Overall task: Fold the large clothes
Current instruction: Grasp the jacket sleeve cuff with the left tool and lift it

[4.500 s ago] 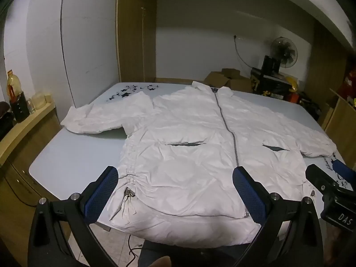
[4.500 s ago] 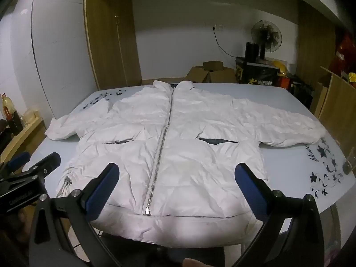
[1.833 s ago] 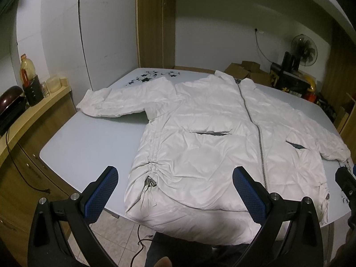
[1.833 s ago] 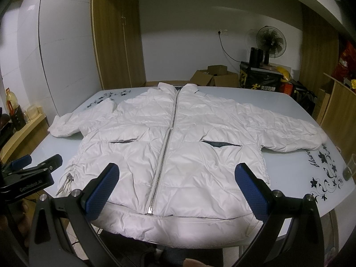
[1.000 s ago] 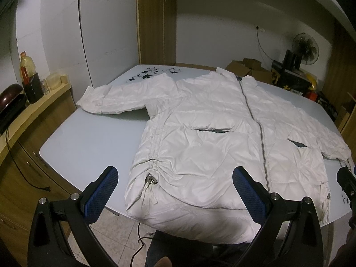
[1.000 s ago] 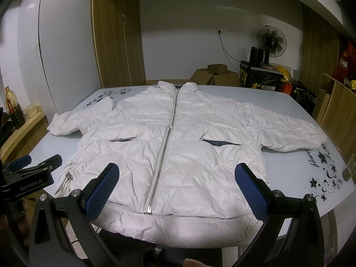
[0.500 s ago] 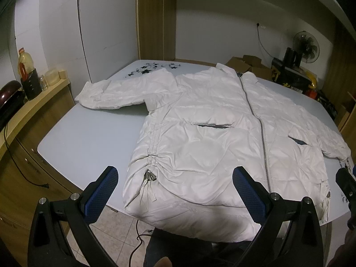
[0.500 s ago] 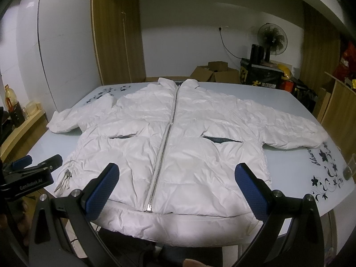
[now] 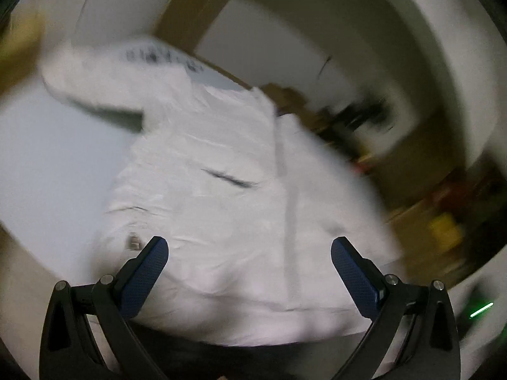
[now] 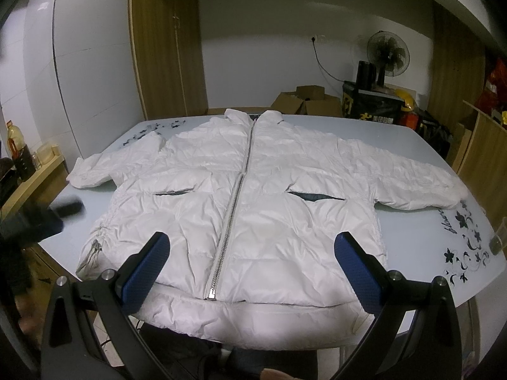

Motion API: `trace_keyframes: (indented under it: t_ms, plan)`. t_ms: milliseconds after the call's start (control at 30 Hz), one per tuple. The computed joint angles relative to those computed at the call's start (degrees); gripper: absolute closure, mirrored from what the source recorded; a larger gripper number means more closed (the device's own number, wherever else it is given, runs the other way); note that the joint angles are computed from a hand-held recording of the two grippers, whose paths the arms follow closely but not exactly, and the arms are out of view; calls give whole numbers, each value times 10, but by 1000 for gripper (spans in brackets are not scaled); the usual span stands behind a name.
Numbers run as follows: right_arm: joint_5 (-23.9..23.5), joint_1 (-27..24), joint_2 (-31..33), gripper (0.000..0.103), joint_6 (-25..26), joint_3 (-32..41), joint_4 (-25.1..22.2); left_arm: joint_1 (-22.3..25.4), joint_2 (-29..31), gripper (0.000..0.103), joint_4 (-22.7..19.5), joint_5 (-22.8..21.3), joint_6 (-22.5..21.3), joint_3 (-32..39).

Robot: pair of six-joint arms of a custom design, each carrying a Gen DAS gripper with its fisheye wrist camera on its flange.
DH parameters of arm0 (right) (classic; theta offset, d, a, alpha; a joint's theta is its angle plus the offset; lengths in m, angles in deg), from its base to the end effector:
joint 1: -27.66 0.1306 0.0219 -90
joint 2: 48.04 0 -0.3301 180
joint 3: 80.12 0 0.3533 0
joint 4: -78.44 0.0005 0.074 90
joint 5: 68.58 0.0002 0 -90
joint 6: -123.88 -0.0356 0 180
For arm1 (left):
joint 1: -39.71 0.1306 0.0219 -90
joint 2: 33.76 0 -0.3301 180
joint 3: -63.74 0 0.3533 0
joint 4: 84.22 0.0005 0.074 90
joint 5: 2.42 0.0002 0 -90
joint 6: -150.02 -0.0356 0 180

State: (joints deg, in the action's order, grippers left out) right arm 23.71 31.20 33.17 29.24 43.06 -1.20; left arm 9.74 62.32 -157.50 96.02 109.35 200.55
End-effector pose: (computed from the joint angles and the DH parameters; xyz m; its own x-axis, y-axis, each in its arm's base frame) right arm 0.3202 0.0179 0.6260 -0.6104 0.0432 -0.7909 0.0193 0.9990 0.0397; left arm 0.3580 -0.2130 0.6304 -0.7598 -0.4279 -0.4894 0.0384 0.7220 -0.6908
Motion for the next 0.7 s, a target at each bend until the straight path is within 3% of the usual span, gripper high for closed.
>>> trace_keyframes:
  t_ms: [33, 133, 200, 267, 333, 467, 600, 700]
  plan:
    - [-2, -2, -1, 0, 2, -7, 5, 37, -23, 0, 43, 38, 26, -47]
    - [-20, -10, -2, 0, 1, -21, 18, 131, -35, 0, 74, 67, 71, -91]
    - [-45, -28, -2, 0, -2, -31, 32, 203, -18, 0, 101, 133, 104, -110]
    - [-53, -39, 3, 0, -2, -39, 42, 244, -2, 0, 134, 177, 158, -128]
    - [-56, -46, 11, 0, -5, -41, 44, 264, 21, 0, 167, 200, 178, -129]
    - [-87, -72, 21, 0, -22, -58, 59, 274, 87, 0, 164, 208, 172, -59]
    - [-101, -84, 46, 0, -31, -47, 42, 273, 134, 0, 178, 220, 199, -32]
    - [-105, -91, 57, 0, -31, -45, 37, 273, 156, 0, 213, 238, 230, -34]
